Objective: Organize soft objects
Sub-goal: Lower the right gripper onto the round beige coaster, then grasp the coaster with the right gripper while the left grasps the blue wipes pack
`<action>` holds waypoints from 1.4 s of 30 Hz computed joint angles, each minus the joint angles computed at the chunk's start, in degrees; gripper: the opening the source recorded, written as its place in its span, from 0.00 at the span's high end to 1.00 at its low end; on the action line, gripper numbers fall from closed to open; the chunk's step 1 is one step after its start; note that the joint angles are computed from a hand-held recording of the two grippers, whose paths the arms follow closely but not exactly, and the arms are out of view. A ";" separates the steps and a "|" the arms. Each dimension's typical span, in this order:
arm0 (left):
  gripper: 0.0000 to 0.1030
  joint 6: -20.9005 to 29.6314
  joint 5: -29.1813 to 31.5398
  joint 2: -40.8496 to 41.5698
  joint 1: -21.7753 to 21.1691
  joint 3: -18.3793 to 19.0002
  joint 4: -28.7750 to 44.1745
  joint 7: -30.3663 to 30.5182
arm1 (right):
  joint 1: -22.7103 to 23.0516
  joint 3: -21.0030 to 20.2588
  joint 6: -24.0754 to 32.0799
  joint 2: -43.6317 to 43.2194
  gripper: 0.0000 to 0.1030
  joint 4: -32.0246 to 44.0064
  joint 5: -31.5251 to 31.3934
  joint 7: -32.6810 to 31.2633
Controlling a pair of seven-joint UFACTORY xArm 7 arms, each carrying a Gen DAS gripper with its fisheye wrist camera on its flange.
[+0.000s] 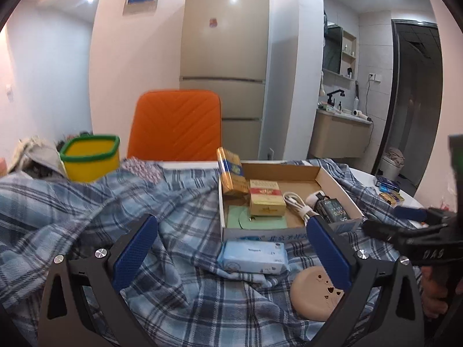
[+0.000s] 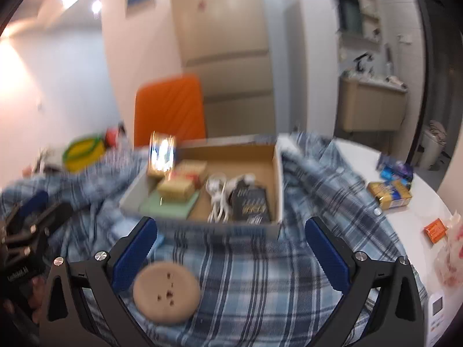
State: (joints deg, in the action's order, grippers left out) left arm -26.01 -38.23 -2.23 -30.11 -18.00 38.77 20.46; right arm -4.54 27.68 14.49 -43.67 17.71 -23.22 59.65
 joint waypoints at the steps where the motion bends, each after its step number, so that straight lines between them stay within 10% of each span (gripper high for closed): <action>1: 0.01 0.22 -1.00 0.03 0.09 -0.06 0.18 0.52 | 2.22 -2.32 1.07 2.53 0.00 1.06 1.23 -1.85; 17: 0.01 3.64 -14.26 0.35 2.26 -1.58 3.07 8.05 | 15.56 -6.69 16.97 24.30 0.00 16.52 -1.26 -6.18; 42: 0.01 6.85 -11.07 0.29 2.02 -1.34 3.27 8.77 | 19.35 -10.96 17.28 22.57 0.19 14.55 -2.82 -4.96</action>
